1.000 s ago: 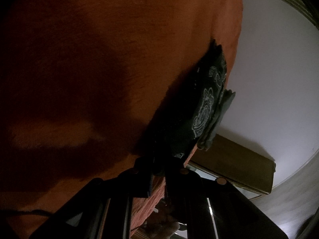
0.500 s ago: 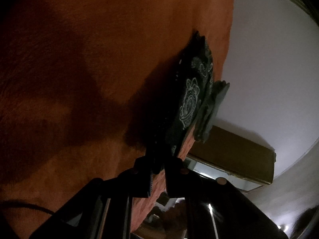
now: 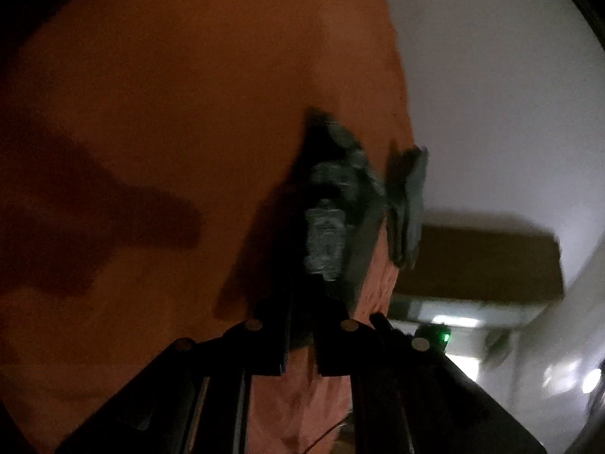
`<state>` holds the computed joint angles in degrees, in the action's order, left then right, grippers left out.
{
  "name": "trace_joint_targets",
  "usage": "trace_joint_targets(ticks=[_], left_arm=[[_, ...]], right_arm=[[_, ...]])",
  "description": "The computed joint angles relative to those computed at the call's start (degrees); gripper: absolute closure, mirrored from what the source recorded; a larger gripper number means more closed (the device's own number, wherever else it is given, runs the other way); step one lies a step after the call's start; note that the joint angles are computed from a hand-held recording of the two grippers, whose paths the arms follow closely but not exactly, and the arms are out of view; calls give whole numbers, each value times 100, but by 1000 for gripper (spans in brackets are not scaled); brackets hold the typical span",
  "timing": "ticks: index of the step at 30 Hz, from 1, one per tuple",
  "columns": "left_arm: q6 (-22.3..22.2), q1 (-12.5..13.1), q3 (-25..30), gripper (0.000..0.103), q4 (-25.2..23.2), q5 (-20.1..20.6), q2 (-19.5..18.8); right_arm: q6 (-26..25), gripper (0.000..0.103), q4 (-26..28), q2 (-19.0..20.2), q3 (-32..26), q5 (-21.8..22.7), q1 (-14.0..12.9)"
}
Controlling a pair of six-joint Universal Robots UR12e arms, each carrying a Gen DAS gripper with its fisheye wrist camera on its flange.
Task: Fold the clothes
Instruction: 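Open the right gripper and lift it off the paisley bundle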
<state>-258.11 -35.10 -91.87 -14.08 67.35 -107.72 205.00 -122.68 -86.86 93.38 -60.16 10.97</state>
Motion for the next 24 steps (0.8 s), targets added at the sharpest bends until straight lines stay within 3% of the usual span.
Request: trace_joint_targets(ticks=[1,3,5,7,8,12,13,16,17,20,24], left_arm=[[282,1,105,93,-150,-27,-5],[746,-32,424,93,-453,-110,-129],[993,-55,842,93,-614,-283,-393],[1066,-82,1019,93,-580,-435,-534],[1116,-95,1114,93,-587,-512,-606],[1898,-140,1682,93,-1594,-832,-893],[2094,-153,1836,93,-1859,-895,-971],[2524,-196,2296,93,-2482,-975,-1250],[2856,-222,2487,93,-2820,-909,-1344],[3626,-339,3029,93,-4012,-272,-1595],[3469,-268,2988,93,-3995,-565,-1541]], right_arm=[[-190,97,124,48,-59,-20,35],[-610,97,908,226,-325,-718,292],[-459,97,1359,327,-448,-876,353],[-321,93,1192,300,-457,-647,308],[-355,93,834,261,-433,-400,274],[-686,90,130,354,-517,-117,394],[-839,89,118,416,-597,-81,447],[-1074,88,922,786,-970,-605,708],[-1130,88,1171,914,-1102,-768,788],[-1023,89,1158,948,-1172,-663,780],[-918,88,394,839,-1012,-179,677]])
